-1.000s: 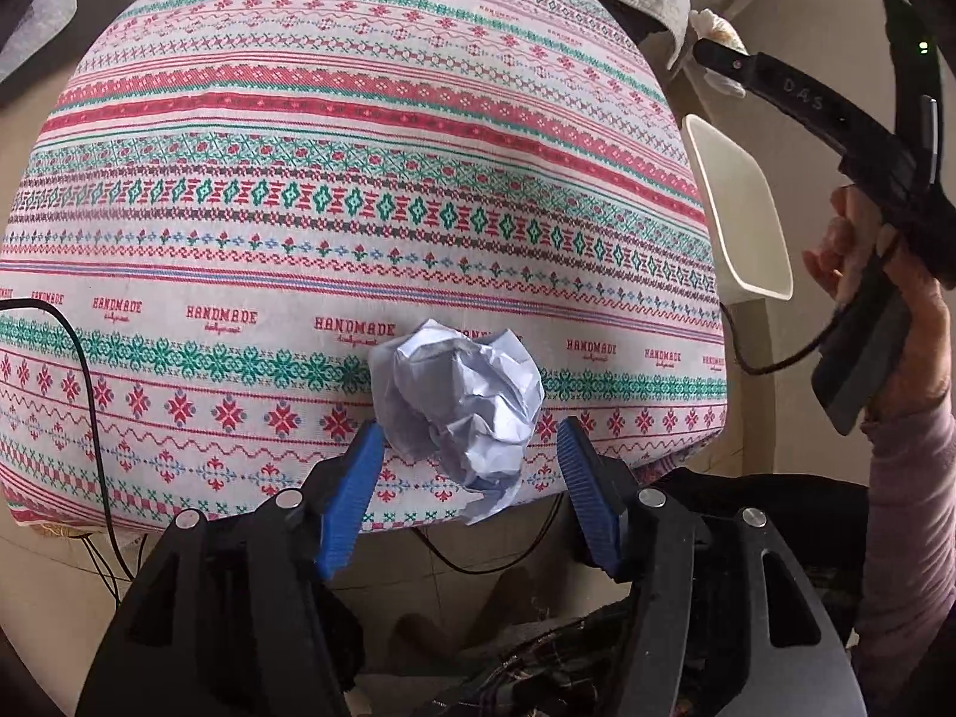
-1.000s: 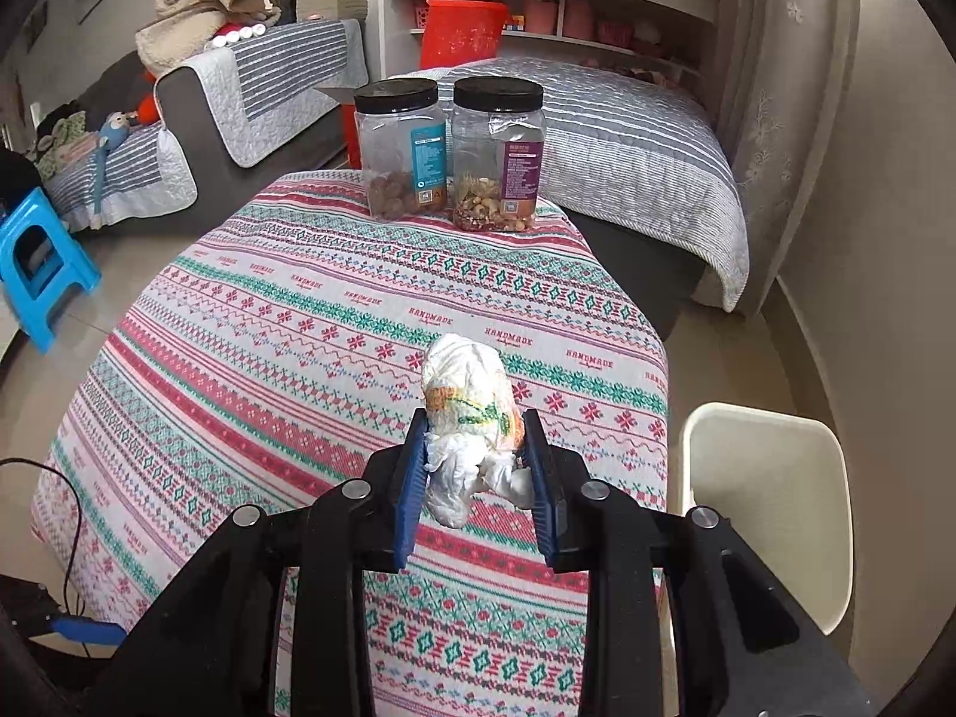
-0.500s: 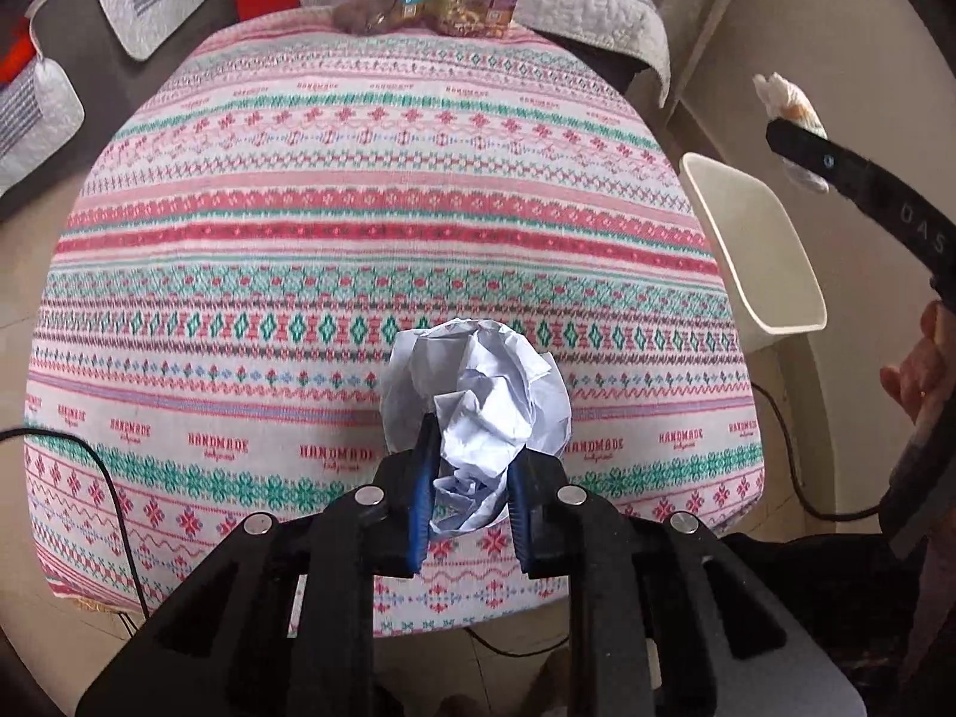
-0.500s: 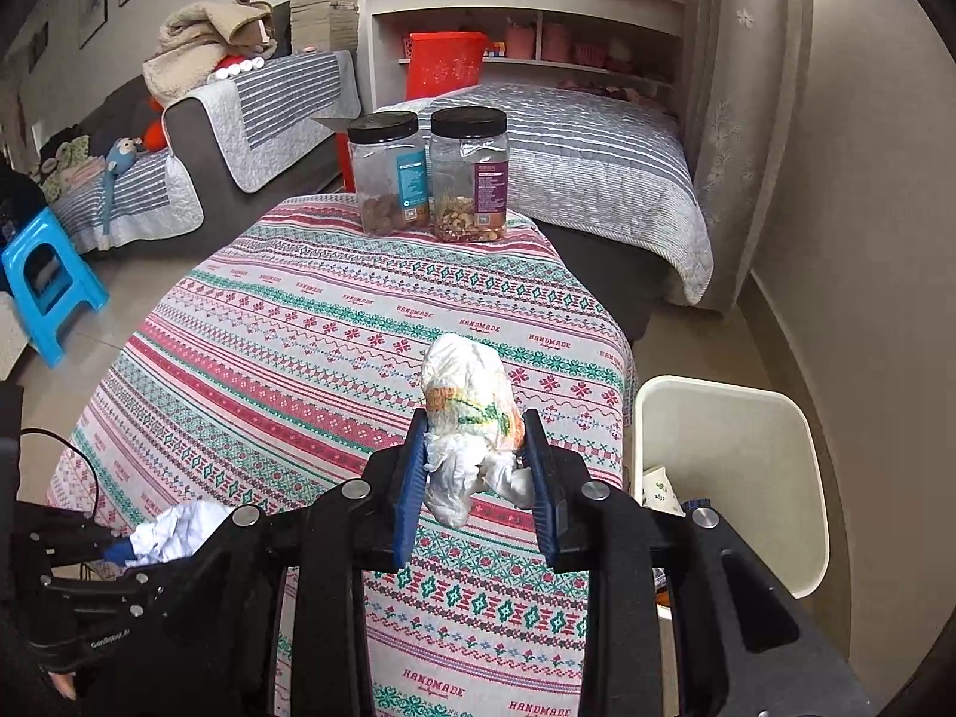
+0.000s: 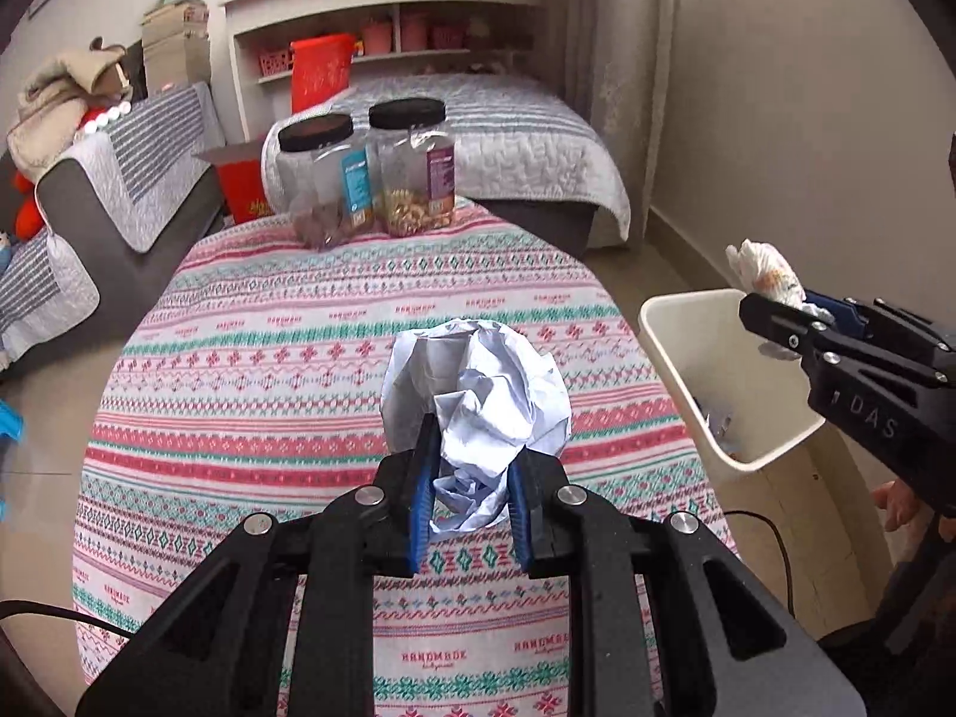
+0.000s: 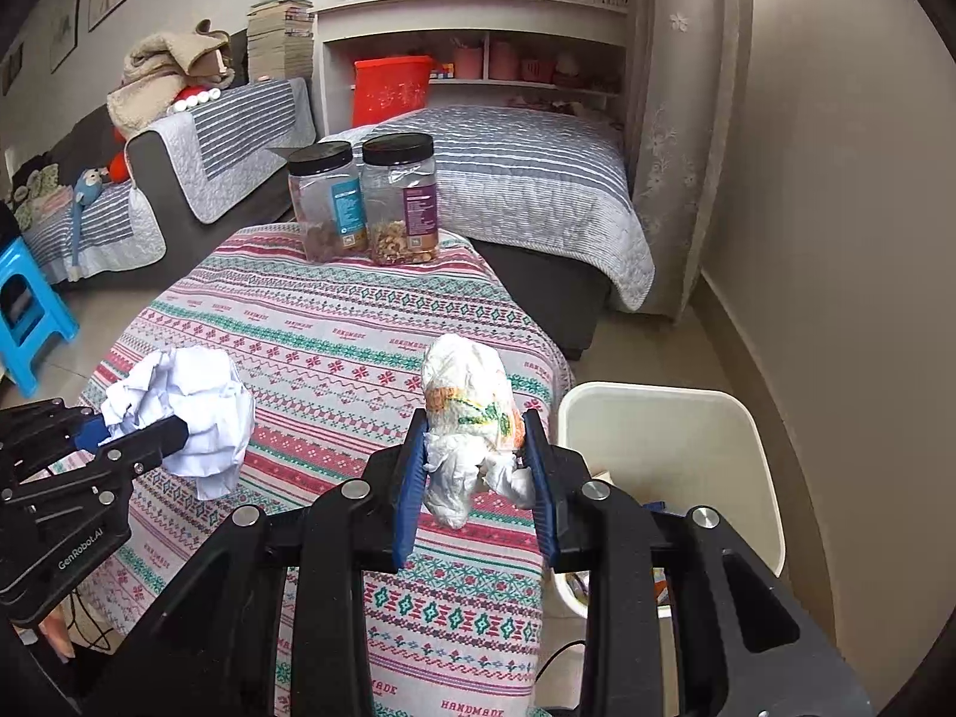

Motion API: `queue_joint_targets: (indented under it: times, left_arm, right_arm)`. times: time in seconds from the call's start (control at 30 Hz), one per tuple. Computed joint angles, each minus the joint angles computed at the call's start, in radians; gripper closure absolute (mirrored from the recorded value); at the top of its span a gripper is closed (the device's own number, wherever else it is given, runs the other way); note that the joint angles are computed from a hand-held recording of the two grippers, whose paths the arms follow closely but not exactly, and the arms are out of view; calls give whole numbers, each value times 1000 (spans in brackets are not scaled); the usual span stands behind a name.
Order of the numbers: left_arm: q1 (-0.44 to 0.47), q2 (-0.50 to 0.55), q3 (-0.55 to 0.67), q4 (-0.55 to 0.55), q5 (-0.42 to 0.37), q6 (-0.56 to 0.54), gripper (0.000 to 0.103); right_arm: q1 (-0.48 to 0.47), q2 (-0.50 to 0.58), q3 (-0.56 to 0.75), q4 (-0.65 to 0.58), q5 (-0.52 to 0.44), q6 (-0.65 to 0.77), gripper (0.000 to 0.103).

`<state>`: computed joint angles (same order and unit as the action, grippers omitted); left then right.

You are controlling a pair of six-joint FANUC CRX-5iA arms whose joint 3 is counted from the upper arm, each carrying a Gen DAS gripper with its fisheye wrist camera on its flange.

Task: Collect trash
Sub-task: 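Carry the tissue bundle to the bin with the right tool while the left tool carries the paper, then open the right tool over the bin while the left tool releases the crumpled paper into it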

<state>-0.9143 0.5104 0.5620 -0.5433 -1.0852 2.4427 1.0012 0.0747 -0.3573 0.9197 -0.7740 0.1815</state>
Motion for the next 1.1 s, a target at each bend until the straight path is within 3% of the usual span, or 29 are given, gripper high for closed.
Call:
queue_joint_targets:
  times: [0.2,0.43,0.8,0.9,1.0,1.1]
  left_arm:
    - [-52,60,111,-120,-7,28,82]
    - [-72,135,231,-146,10,7,82]
    - [-69,303,477,-64,33,-96,82]
    - [-69,369,573,-30,27,-138,82]
    - [-64,445,686,18,20,-187,82]
    - [-59,537,824,80,-5,-246,82]
  right_arm:
    - [-25,-40,-51,59,-24,-73,74]
    - [-59,-79,-104,102,-75,-129,74]
    - [-125,-120,-162,62,-142,-148,73]
    - [-138,-134,-182,73,-167,-174,69]
    - [-144,-152,-207,88,-205,-217,44]
    - [-150,-170,-230,101,-239,-252,37]
